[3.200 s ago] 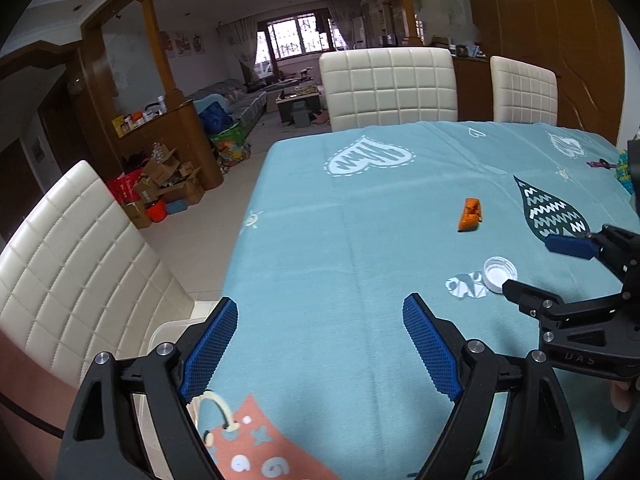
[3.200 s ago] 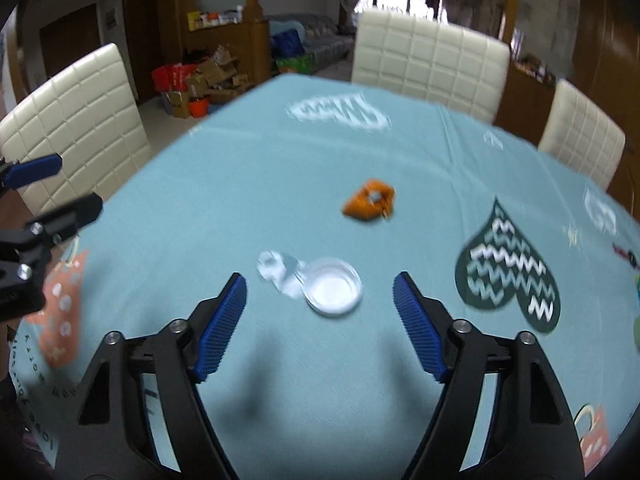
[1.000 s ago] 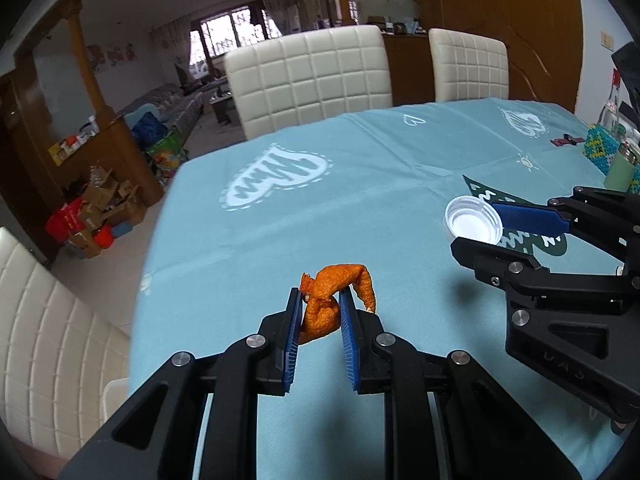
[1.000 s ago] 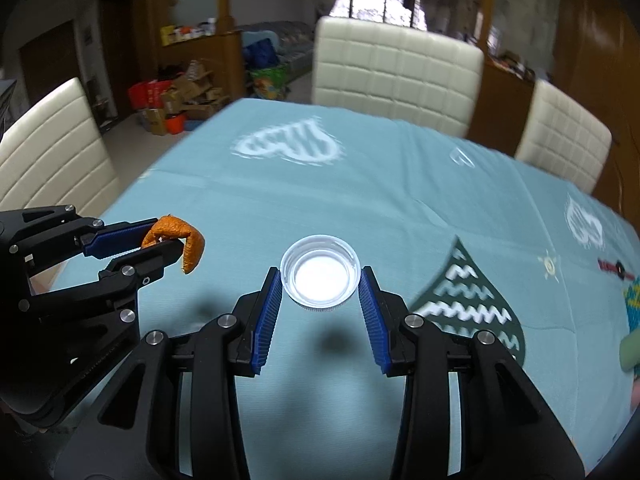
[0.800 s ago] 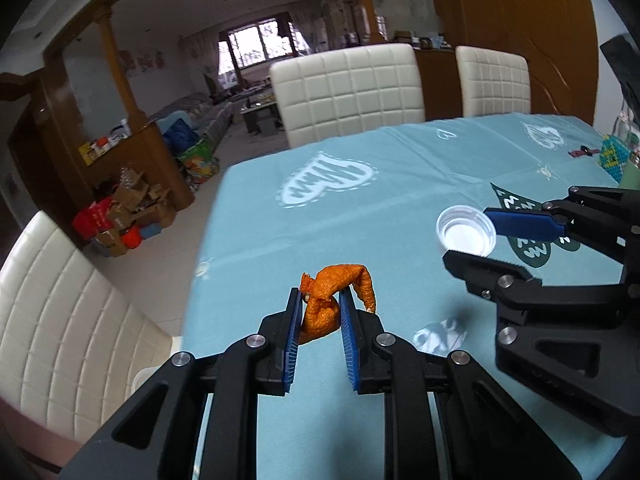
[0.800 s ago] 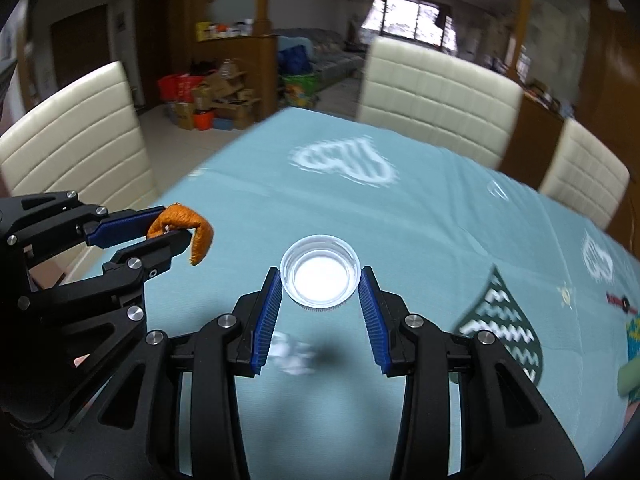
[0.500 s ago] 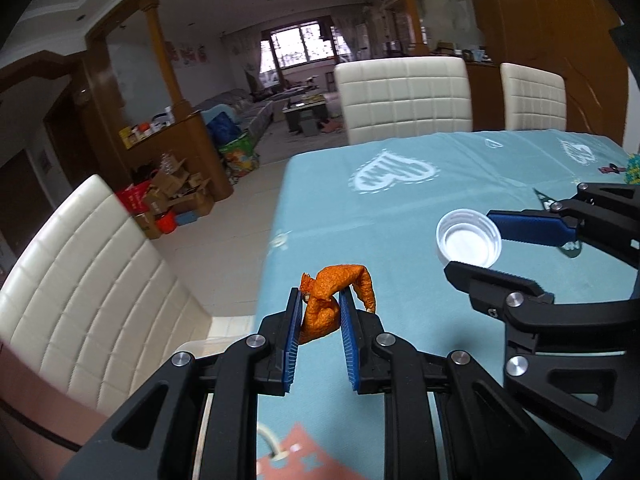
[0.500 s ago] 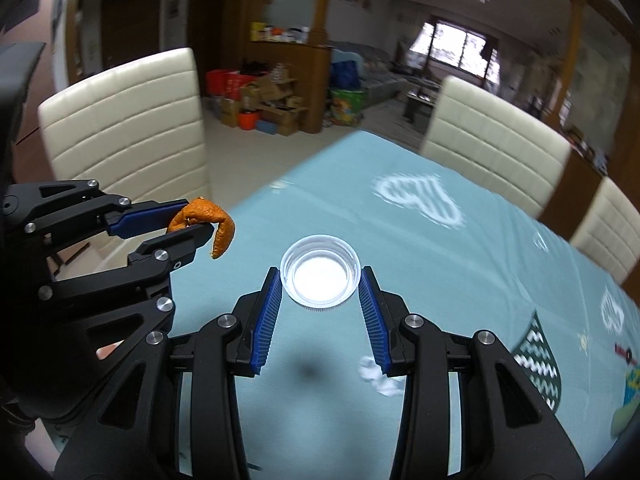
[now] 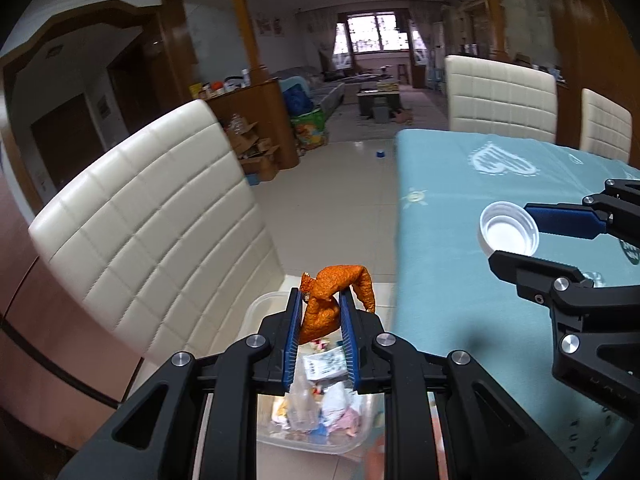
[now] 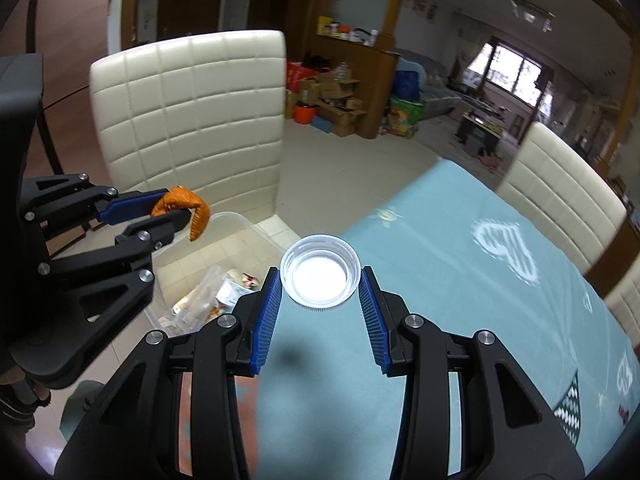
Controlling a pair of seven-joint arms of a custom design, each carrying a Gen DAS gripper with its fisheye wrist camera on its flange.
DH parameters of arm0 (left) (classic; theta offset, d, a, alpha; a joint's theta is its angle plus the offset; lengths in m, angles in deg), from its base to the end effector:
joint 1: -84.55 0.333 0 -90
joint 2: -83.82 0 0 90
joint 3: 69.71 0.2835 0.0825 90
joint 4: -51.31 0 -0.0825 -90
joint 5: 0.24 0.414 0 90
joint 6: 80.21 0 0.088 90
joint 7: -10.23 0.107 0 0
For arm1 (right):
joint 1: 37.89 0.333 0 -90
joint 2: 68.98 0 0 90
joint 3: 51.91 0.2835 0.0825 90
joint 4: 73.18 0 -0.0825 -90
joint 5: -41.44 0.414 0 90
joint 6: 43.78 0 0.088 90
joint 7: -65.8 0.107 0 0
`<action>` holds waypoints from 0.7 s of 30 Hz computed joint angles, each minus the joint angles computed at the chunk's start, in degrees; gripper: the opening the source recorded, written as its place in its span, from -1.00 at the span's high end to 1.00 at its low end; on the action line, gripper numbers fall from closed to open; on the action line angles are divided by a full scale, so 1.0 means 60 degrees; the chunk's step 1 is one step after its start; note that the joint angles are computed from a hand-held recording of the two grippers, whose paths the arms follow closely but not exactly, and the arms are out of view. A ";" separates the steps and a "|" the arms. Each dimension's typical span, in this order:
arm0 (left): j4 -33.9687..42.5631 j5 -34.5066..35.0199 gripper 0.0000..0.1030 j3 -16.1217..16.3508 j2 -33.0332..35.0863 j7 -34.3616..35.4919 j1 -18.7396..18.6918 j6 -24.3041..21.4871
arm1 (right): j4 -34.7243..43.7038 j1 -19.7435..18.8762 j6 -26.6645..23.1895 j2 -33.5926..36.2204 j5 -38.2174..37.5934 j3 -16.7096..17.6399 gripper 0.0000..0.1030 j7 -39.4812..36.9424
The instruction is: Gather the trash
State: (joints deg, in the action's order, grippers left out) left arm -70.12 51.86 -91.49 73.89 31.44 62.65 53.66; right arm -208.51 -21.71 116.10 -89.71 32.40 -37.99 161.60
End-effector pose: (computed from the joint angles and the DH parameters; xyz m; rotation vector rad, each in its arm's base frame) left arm 0.4193 -0.3921 0.4854 -1.5607 1.7335 -0.6048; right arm 0.4490 0.2769 0.5103 -2.1564 1.1789 -0.6819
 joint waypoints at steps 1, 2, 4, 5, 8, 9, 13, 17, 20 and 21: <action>-0.0148 -0.0021 0.63 0.0041 -0.0134 -0.0053 0.0028 -0.0036 | 0.0137 0.0002 -0.0022 0.0150 -0.0033 0.0049 0.18 0.0011; -0.0249 -0.0046 0.63 0.0068 -0.0212 -0.0092 0.0061 -0.0018 | 0.0305 0.0025 -0.0061 0.0328 -0.0066 0.0090 0.18 0.0025; -0.0427 -0.0109 0.63 0.0097 -0.0365 -0.0136 0.0134 0.0007 | 0.0585 0.0086 -0.0083 0.0630 -0.0171 0.0124 0.18 0.0050; -0.0508 -0.0124 0.63 0.0100 -0.0426 -0.0159 0.0176 -0.0023 | 0.0691 0.0104 -0.0073 0.0753 -0.0260 0.0132 0.18 0.0093; -0.0774 -0.0295 0.63 0.0150 -0.0607 -0.0149 0.0269 0.0008 | 0.1006 0.0231 -0.0050 0.1125 -0.0390 0.0058 0.18 0.0093; -0.0792 -0.0338 0.62 0.0160 -0.0601 -0.0121 0.0315 0.0038 | 0.1091 0.0254 -0.0050 0.1231 -0.0486 0.0067 0.18 0.0183; -0.0864 -0.0593 0.57 0.0204 -0.0584 -0.0108 0.0456 0.0073 | 0.1376 0.0425 -0.0108 0.1589 -0.0670 -0.0075 0.18 0.0294; -0.0994 -0.0119 -0.70 -0.0008 -0.0761 -0.0882 0.0603 -0.0251 | 0.1528 0.0585 -0.0155 0.1815 -0.0766 -0.0205 0.18 0.0361; -0.1007 0.0240 -0.71 -0.0130 -0.0858 -0.1007 0.0594 -0.0591 | 0.1540 0.0704 -0.0146 0.1865 -0.0718 -0.0277 0.18 0.0313; -0.0967 0.0324 -0.71 -0.0177 -0.0842 -0.1021 0.0580 -0.0776 | 0.1562 0.0757 -0.0158 0.1893 -0.0645 -0.0303 0.18 0.0255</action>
